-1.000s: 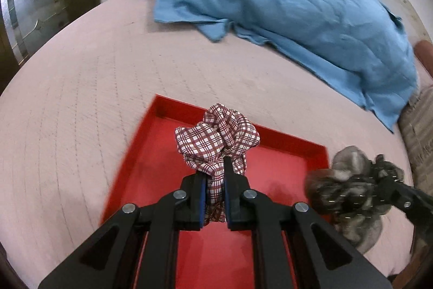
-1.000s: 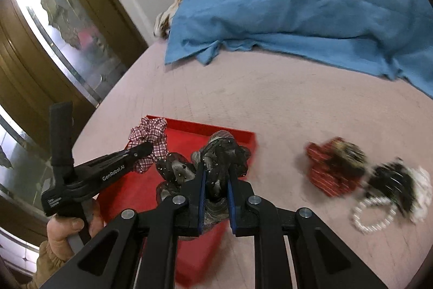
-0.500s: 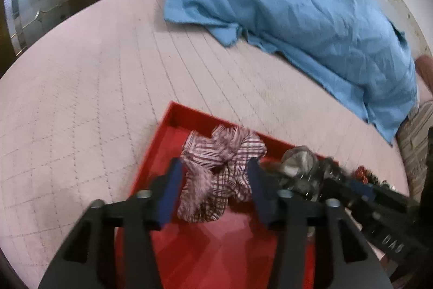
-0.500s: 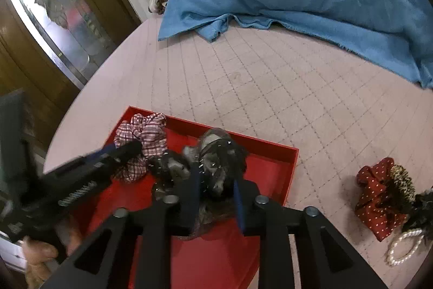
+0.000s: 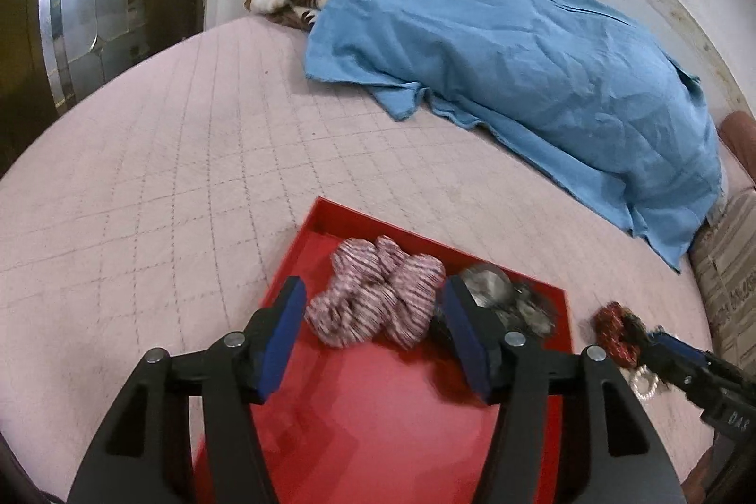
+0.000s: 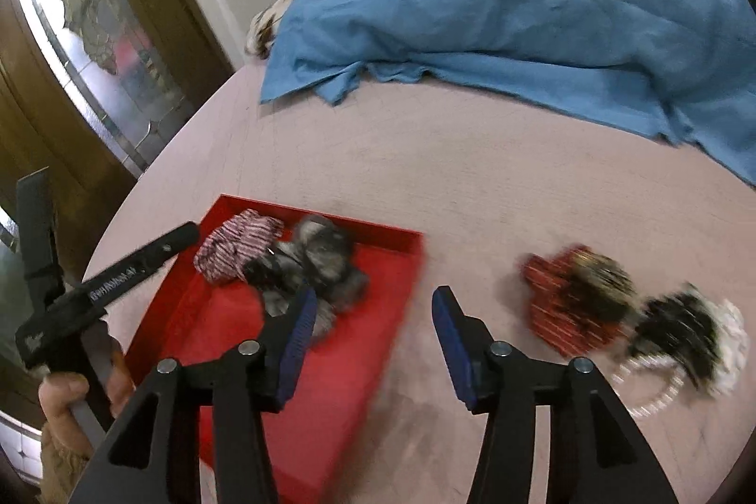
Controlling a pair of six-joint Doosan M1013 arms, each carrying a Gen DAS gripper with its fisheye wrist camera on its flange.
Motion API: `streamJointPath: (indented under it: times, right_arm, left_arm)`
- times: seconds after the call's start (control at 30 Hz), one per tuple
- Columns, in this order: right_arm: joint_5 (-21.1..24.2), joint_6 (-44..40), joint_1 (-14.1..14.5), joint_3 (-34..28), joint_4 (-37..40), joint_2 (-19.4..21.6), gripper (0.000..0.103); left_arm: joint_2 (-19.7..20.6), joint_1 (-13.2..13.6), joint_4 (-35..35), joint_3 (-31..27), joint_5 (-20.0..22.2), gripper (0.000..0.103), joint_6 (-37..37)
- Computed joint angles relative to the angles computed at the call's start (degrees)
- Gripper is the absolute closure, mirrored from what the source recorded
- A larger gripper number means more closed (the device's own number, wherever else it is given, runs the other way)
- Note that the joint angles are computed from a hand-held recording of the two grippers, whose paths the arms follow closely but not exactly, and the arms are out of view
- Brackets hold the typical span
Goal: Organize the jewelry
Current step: 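Grasp red polka-dot scrunchie with left tool while right grasps white scrunchie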
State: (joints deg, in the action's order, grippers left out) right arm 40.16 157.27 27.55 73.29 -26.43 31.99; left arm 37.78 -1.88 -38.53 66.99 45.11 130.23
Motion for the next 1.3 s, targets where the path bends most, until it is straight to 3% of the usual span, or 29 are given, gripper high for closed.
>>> streamJointPath:
  times: [0.1, 0.27, 0.47, 0.57, 0.83, 1.27, 1.3]
  right_arm:
    - [-0.5, 6.4, 0.4, 6.1, -3.8, -3.9, 0.042]
    - [-0.6, 18.8, 0.7, 17.4, -9.4, -10.9, 0.042]
    - [0.0, 32.8, 0.5, 27.8, -14.9, -17.4, 0.042]
    - [-0.1, 37.6, 0.1, 31.4, -17.3, -19.5, 0.042]
    - [-4.7, 43.4, -2.5, 35.3, -22.3, -20.2, 0.042]
    - [-11.2, 42.3, -6.9, 35.0, -24.6, -17.4, 0.042]
    - [-11.6, 42.0, -7.1, 35.1, -24.3, -17.2, 0.042]
  left_arm:
    - [-2.6, -0.3, -0.2, 3.2, -0.8, 0.039, 2.2]
    - [-5.7, -1.4, -1.1, 6.4, 1.5, 0.038, 5.1]
    - [-7.5, -4.6, -1.0, 8.0, 6.6, 0.038, 5.0]
    - [-7.9, -6.7, 0.4, 8.7, 7.0, 0.038, 4.7]
    - [-5.0, -11.5, 4.8, 7.0, 8.8, 0.038, -0.4]
    - [1.5, -14.1, 8.8, 1.3, 9.8, 0.038, -6.4]
    - [1.3, -14.4, 9.2, 1.8, 8.4, 0.038, -6.0]
